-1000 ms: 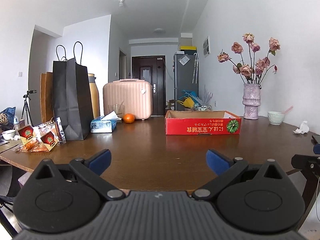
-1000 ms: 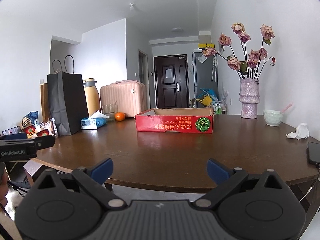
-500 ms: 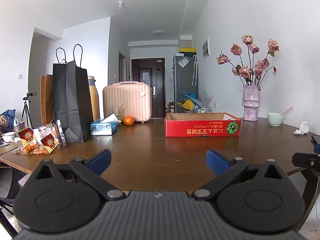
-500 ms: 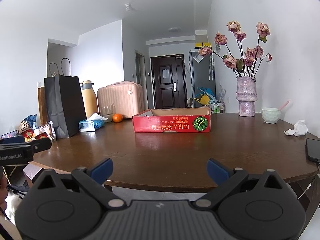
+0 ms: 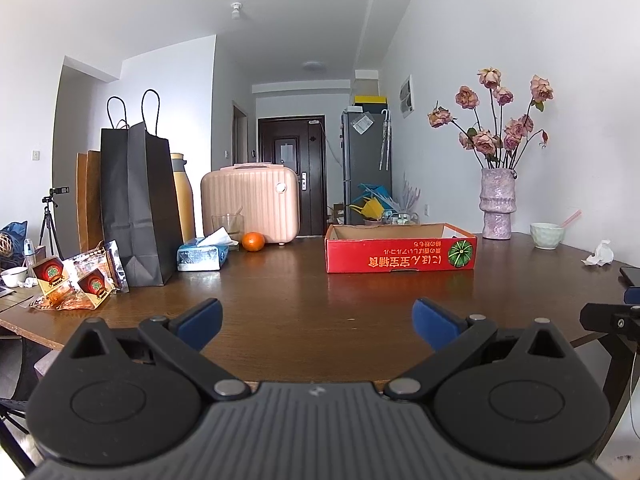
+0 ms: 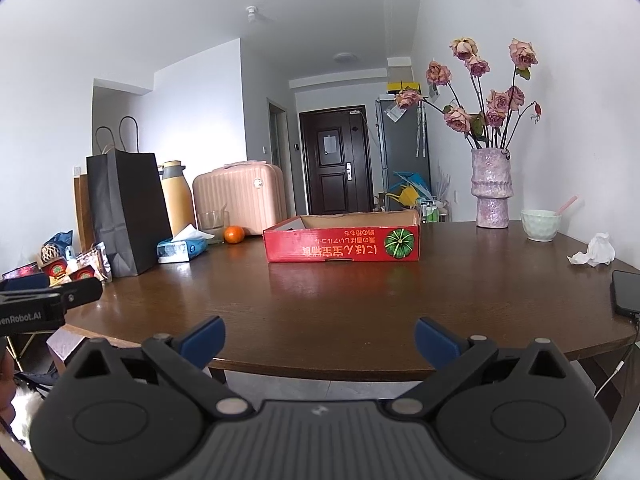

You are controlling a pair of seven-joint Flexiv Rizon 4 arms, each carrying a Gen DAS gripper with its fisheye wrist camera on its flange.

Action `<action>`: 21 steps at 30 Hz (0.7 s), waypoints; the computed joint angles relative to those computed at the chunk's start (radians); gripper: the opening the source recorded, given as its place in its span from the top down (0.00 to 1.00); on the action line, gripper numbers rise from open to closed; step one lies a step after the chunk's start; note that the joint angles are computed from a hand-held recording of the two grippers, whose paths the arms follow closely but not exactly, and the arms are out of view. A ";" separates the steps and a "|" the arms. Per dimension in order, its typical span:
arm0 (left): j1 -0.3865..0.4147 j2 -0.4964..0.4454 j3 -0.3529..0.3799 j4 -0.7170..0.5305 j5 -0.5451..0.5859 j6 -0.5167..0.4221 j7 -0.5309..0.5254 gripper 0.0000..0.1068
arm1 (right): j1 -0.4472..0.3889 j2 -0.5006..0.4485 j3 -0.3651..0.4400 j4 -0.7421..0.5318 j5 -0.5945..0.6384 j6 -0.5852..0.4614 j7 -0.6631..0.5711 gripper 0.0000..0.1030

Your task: Organize rigid objects

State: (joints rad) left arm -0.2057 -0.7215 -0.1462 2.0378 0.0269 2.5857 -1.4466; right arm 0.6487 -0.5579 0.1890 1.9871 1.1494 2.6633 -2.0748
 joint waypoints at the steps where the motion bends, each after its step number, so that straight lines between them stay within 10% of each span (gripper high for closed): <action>1: 0.000 0.001 0.000 0.001 0.002 -0.003 0.000 0.04 | 0.000 0.000 0.000 -0.001 0.001 0.000 0.000 0.01; 21: 0.001 0.000 0.000 0.000 0.007 -0.004 0.002 0.04 | -0.004 0.001 0.001 0.001 0.002 -0.004 0.007 0.01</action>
State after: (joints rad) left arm -0.2046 -0.7216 -0.1460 2.0378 0.0339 2.5821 -1.4448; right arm 0.6448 -0.5573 0.1903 1.9878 1.1510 2.6597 -2.0680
